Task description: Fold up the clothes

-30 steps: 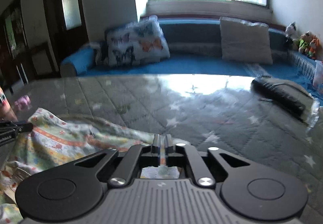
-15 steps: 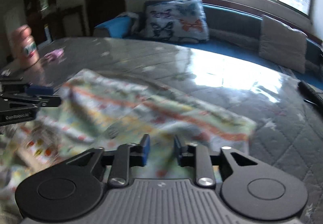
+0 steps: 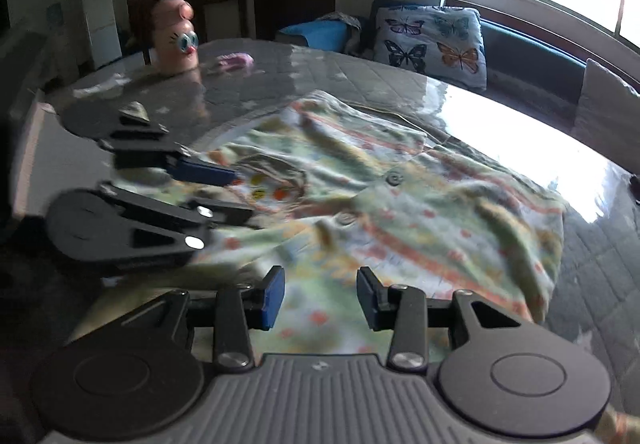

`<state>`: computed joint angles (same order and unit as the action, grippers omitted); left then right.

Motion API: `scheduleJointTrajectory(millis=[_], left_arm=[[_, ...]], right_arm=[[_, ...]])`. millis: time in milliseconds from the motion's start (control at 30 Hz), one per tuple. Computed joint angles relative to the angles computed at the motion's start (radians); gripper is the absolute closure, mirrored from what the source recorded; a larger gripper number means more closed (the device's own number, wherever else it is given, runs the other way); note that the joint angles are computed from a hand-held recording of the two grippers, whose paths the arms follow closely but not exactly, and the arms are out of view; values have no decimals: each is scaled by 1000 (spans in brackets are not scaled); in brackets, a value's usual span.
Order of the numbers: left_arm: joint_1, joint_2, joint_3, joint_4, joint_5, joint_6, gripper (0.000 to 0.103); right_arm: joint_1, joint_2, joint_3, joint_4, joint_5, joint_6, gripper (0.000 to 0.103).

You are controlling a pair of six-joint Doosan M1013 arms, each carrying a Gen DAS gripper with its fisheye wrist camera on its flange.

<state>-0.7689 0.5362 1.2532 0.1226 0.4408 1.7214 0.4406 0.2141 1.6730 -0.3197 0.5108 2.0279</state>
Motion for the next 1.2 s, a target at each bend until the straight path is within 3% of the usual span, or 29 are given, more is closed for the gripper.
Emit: scheduleJointTrajectory(millis=[200, 333, 433, 500, 733, 933, 1000, 1200], left_arm=[[9, -15, 22, -138, -18, 97, 70], [20, -11, 7, -186, -8, 82, 70], [29, -8, -3, -218, -4, 64, 71], [29, -7, -6, -195, 1, 40, 72], [28, -8, 8, -227, 7, 118, 74], [19, -32, 64, -400, -40, 375, 76], [12, -38, 79, -399, -67, 408, 76], [19, -56, 102, -488, -70, 499, 73]], right_arm=[[48, -46, 37, 90, -19, -77, 64], [84, -36, 33, 42, 6, -47, 67], [99, -26, 33, -17, 27, 34, 79], [104, -31, 39, -39, 20, 74, 99], [87, -102, 90, -97, -76, 242, 100], [69, -138, 119, -150, -130, 390, 100], [64, -133, 118, -124, -137, 376, 100], [49, -113, 102, 117, -150, 124, 94]])
